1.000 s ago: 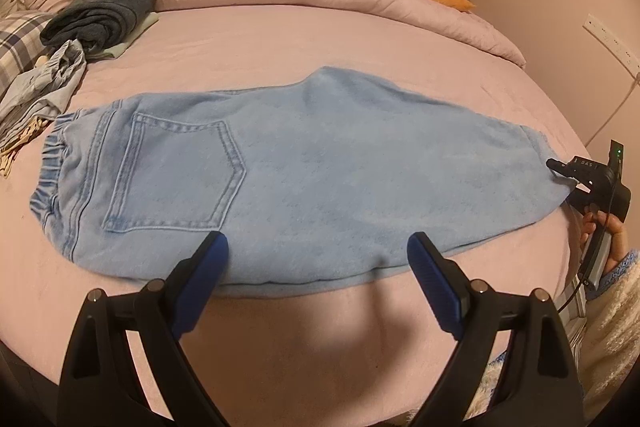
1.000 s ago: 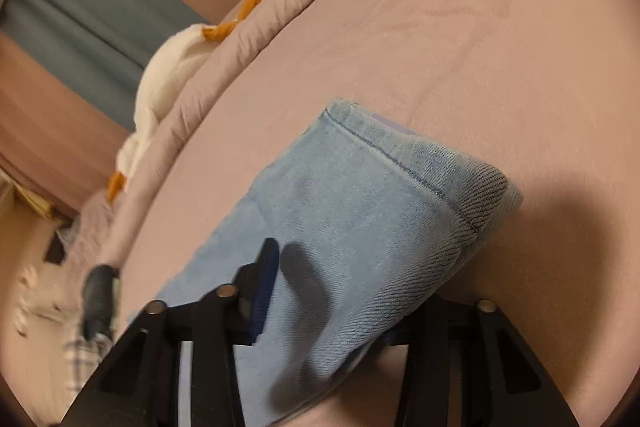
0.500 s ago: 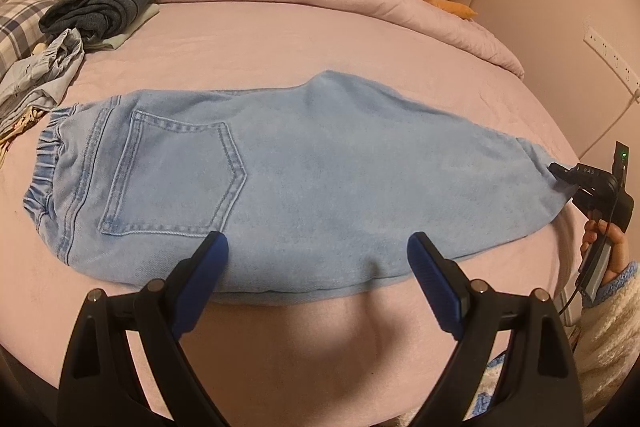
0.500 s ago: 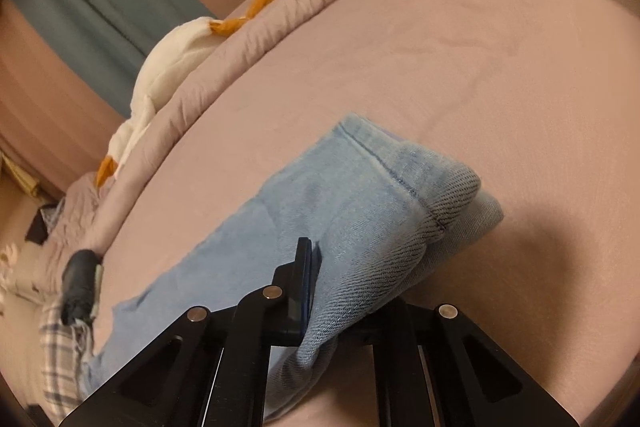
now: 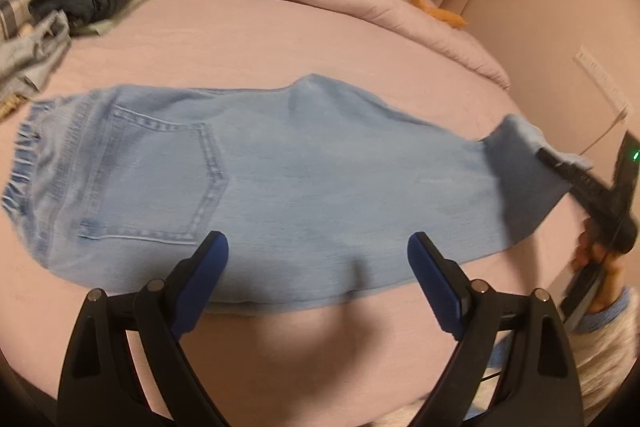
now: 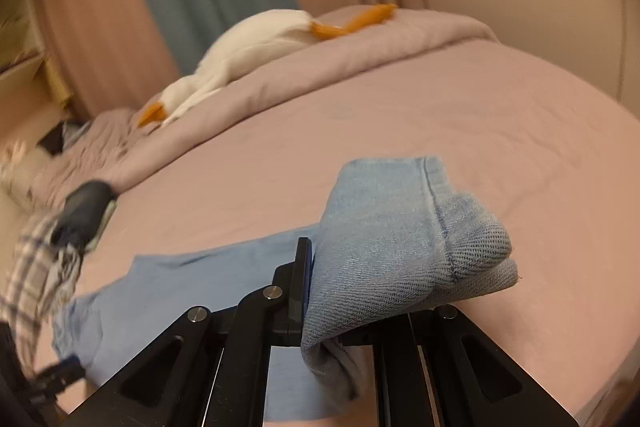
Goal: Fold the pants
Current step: 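Grasp the stacked jeans cuffs with the right gripper and lift them, then fold the held cuffs over toward the waistband with the right gripper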
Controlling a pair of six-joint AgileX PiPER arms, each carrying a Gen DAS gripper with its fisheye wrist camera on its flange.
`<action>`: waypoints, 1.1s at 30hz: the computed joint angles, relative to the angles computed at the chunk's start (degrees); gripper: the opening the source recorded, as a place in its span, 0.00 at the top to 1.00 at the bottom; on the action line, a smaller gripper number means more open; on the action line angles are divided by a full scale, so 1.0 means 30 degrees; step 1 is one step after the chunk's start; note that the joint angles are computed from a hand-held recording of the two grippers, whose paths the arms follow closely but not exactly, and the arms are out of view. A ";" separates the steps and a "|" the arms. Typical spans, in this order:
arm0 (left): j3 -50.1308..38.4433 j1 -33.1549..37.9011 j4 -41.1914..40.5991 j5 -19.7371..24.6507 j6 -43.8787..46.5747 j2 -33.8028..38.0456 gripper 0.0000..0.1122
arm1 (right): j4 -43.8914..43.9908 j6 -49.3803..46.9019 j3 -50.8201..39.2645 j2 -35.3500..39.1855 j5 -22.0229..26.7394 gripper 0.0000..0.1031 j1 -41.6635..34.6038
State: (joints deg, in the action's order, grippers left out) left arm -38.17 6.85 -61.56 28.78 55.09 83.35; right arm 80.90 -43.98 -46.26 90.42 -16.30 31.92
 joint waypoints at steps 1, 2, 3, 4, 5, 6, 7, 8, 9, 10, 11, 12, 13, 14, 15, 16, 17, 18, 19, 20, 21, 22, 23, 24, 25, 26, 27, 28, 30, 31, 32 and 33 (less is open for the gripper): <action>-0.0166 0.0651 -0.1066 0.1144 0.0800 0.0357 0.18 | 0.0554 -0.0931 -0.0282 0.0094 -0.0172 0.89 0.0384; -0.0260 0.1074 -0.1742 0.1892 0.1256 0.0601 0.18 | 0.0984 -0.1729 -0.0519 0.0206 -0.0370 0.89 0.0720; -0.0366 0.1425 -0.2279 0.2557 0.1561 0.0845 0.18 | 0.1790 -0.3002 -0.0930 0.0440 -0.0702 0.89 0.1231; -0.0503 0.1610 -0.2657 0.2995 0.1664 0.1092 0.18 | 0.2371 -0.3914 -0.1254 0.0652 -0.0858 0.89 0.1550; -0.0608 0.1646 -0.2904 0.3220 0.1709 0.1261 0.18 | 0.3037 -0.4897 -0.1617 0.0904 -0.1090 0.89 0.1924; -0.0754 0.1653 -0.3169 0.3515 0.1773 0.1486 0.18 | 0.3725 -0.6045 -0.2059 0.1247 -0.1422 0.89 0.2404; -0.0928 0.1645 -0.3390 0.3854 0.1791 0.1758 0.18 | 0.3991 -0.6656 -0.2335 0.1499 -0.1707 0.89 0.2785; -0.1123 0.1639 -0.3764 0.4345 0.1848 0.2094 0.18 | 0.4323 -0.7334 -0.2659 0.1745 -0.1975 0.89 0.3138; -0.1270 0.1653 -0.4504 0.4993 0.2163 0.2524 0.18 | 0.4418 -0.7834 -0.2935 0.2028 -0.2248 0.89 0.3505; -0.1389 0.1685 -0.4790 0.5415 0.2172 0.2718 0.18 | 0.4526 -0.8450 -0.3221 0.2335 -0.2720 0.89 0.3986; -0.1546 0.1617 -0.5218 0.5831 0.2182 0.3045 0.18 | 0.4770 -0.9142 -0.3566 0.2641 -0.3182 0.89 0.4394; -0.1701 0.1453 -0.5687 0.6149 0.2179 0.3340 0.18 | 0.4942 -0.9700 -0.3879 0.2953 -0.3495 0.89 0.4705; -0.1911 0.1255 -0.6172 0.6448 0.2214 0.3758 0.18 | 0.4958 -1.0114 -0.4140 0.3298 -0.3884 0.89 0.5109; -0.2116 0.1044 -0.6420 0.6573 0.2044 0.4106 0.18 | 0.5220 -1.0799 -0.4561 0.3747 -0.4376 0.89 0.5493; -0.2376 0.0912 -0.6517 0.6802 0.1814 0.4455 0.18 | 0.5614 -1.1672 -0.5025 0.4164 -0.5091 0.89 0.5945; -0.2657 0.0771 -0.6706 0.7102 0.1691 0.4895 0.18 | 0.5725 -1.2673 -0.5628 0.4892 -0.6330 0.89 0.6638; -0.2958 0.0555 -0.6788 0.7231 0.1340 0.5295 0.18 | 0.5832 -1.3422 -0.6187 0.5581 -0.7419 0.89 0.7286; -0.3214 0.0408 -0.6777 0.7369 0.1080 0.5601 0.18 | 0.5814 -1.4088 -0.6695 0.6235 -0.8179 0.89 0.7735; -0.3569 0.0270 -0.6861 0.7766 0.0960 0.6117 0.18 | 0.5494 -1.4562 -0.7099 0.6927 -0.8670 0.89 0.8141; -0.3777 0.0194 -0.6888 0.7891 0.0803 0.6437 0.18 | 0.5296 -1.4970 -0.7377 0.7449 -0.8915 0.89 0.8397; -0.3925 0.0112 -0.6910 0.7905 0.0645 0.6691 0.18 | 0.5419 -1.5725 -0.7840 0.8051 -0.9240 0.89 0.8675; -0.4143 0.0098 -0.7032 0.8110 0.0579 0.7060 0.18 | 0.5493 -1.6525 -0.8362 0.8732 -0.9592 0.89 0.8977; -0.4310 0.0103 -0.7142 0.8272 0.0587 0.7320 0.18 | 0.5281 -1.6795 -0.8533 0.9159 -0.9663 0.89 0.9139; -0.4419 0.0144 -0.7224 0.8413 0.0524 0.7481 0.18 | 0.5303 -1.7109 -0.8767 0.9481 -0.9704 0.89 0.9234; -0.4490 0.0208 -0.7399 0.8628 0.0539 0.7602 0.18 | 0.5324 -1.7366 -0.8838 0.9698 -0.9569 0.89 0.9260; -0.4586 0.0316 -0.7619 0.9013 0.0668 0.7801 0.18 | 0.5164 -1.7335 -0.8791 0.9765 -0.9337 0.89 0.9234; -0.4565 0.0385 -0.7783 0.9260 0.0757 0.7909 0.18 | 0.5070 -1.7258 -0.8779 0.9817 -0.9200 0.89 0.9177; -0.4582 0.0534 -0.7810 0.9524 0.0734 0.8006 0.18 | 0.5083 -1.7272 -0.8804 0.9838 -0.9186 0.89 0.9108; -0.4634 0.0794 -0.7865 0.9968 0.0589 0.8180 0.18 | 0.4927 -1.7042 -0.8675 0.9666 -0.8871 0.89 0.8854; -0.4647 0.1001 -0.7931 1.0404 0.0488 0.8263 0.18 | 0.4933 -1.6926 -0.8644 0.9545 -0.8512 0.89 0.8638; -0.4614 0.1282 -0.8104 1.1031 0.0350 0.8416 0.18 | 0.5029 -1.6792 -0.8586 0.9377 -0.8023 0.89 0.8373; -0.4655 0.1535 -0.8278 1.1616 0.0242 0.8660 0.18 | 0.5220 -1.6728 -0.8543 0.9175 -0.7405 0.89 0.8046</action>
State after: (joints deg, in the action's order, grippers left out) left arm -52.13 11.45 -86.39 63.63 55.81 109.33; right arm 96.56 -94.17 -71.88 117.94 -38.52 56.06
